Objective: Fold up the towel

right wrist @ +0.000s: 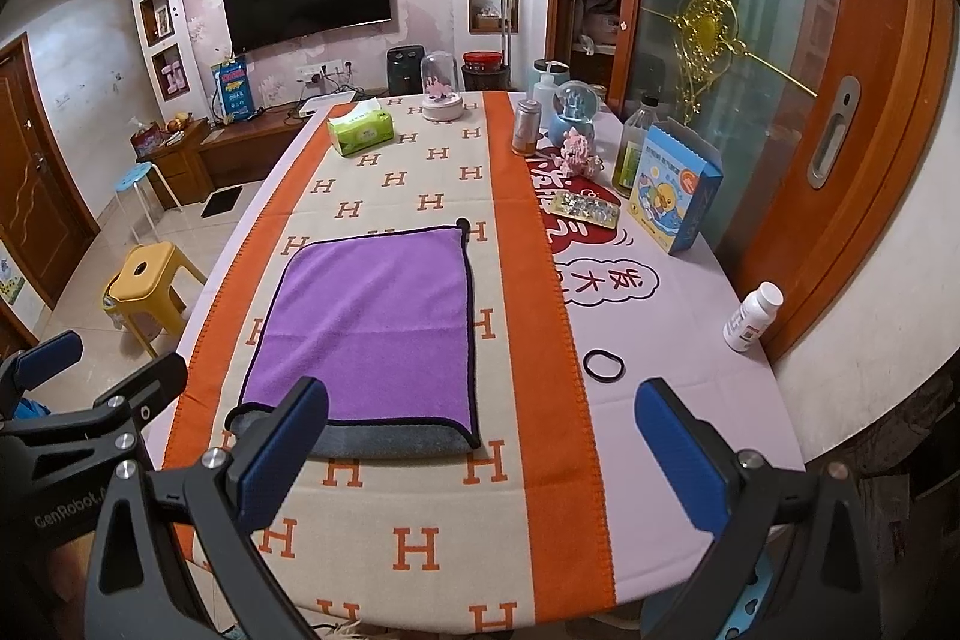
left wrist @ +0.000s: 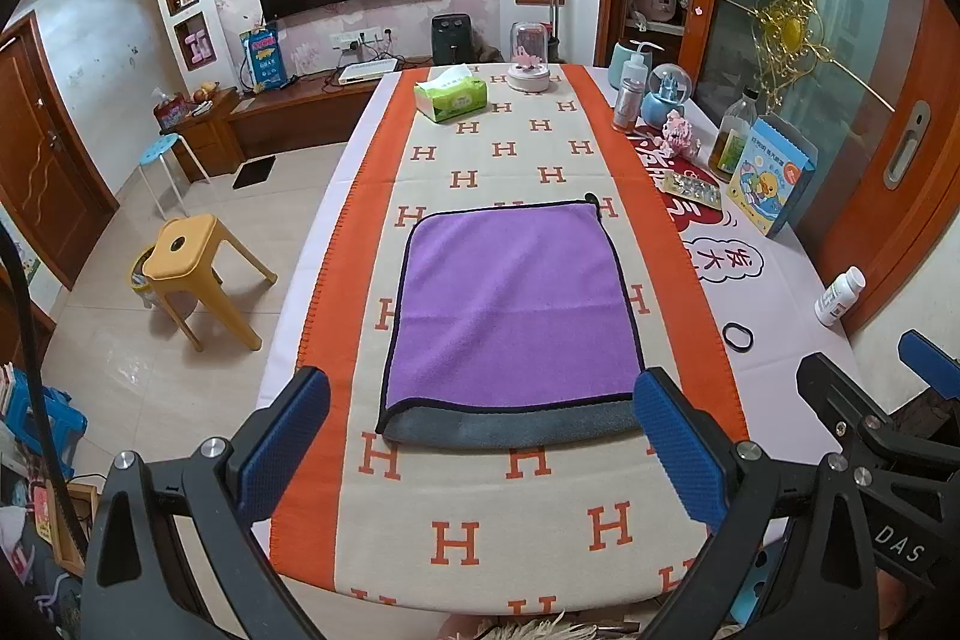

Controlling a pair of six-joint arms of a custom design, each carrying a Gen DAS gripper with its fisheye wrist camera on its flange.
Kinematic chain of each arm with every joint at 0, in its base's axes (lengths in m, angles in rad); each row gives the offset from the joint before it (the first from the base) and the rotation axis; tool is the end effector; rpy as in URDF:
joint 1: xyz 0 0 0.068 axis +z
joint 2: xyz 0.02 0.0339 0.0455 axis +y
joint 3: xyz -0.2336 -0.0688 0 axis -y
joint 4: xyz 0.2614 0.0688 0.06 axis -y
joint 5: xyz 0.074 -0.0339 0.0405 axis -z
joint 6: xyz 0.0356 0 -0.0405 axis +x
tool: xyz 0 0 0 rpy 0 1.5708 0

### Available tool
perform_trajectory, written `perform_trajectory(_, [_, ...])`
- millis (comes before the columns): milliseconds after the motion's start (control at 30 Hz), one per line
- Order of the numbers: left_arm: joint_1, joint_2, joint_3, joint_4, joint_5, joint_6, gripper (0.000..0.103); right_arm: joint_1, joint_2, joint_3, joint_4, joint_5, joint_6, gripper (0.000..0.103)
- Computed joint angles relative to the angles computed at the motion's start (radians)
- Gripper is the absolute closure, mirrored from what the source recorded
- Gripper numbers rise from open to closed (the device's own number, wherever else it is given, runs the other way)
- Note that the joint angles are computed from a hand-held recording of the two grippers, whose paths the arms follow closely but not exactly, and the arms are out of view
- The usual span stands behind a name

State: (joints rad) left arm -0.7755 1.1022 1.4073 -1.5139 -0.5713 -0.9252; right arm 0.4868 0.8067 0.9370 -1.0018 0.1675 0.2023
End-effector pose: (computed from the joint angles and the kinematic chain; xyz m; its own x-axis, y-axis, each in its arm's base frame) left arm 0.1439 -0.1141 0.3605 -0.7630 -0.1929 -0.6170 -0.2613 0.9650 0.0214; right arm 0.1619 0.0790 0.2921 -0.7362 -0.1655 -0.6562 -0.2230 0.9748 0.0043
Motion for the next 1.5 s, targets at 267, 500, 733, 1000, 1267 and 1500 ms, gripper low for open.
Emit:
perform_trajectory(267, [0.002,-0.003,-0.002,0.002,-0.001,0.003,0.002,0.017,0.004,0.006,-0.001,0.013,0.011,0.001])
perform_trajectory(500, [0.002,0.004,0.009,-0.002,-0.006,0.003,0.002,0.044,0.018,0.034,-0.012,0.03,0.03,0.001])
perform_trajectory(733, [0.001,0.007,0.015,-0.006,-0.007,0.003,0.002,0.062,0.042,0.056,-0.011,0.039,0.045,0.001])
perform_trajectory(1000, [0.0,0.004,0.014,-0.006,-0.008,0.003,0.002,0.065,0.036,0.05,-0.01,0.042,0.047,0.001])
perform_trajectory(1267, [-0.005,0.001,0.009,-0.006,-0.011,-0.003,0.002,0.103,0.029,0.04,-0.009,0.067,0.078,0.001])
perform_trajectory(1500, [0.006,0.003,0.012,-0.002,-0.007,0.008,0.002,0.111,0.045,0.053,-0.012,0.069,0.088,0.001])
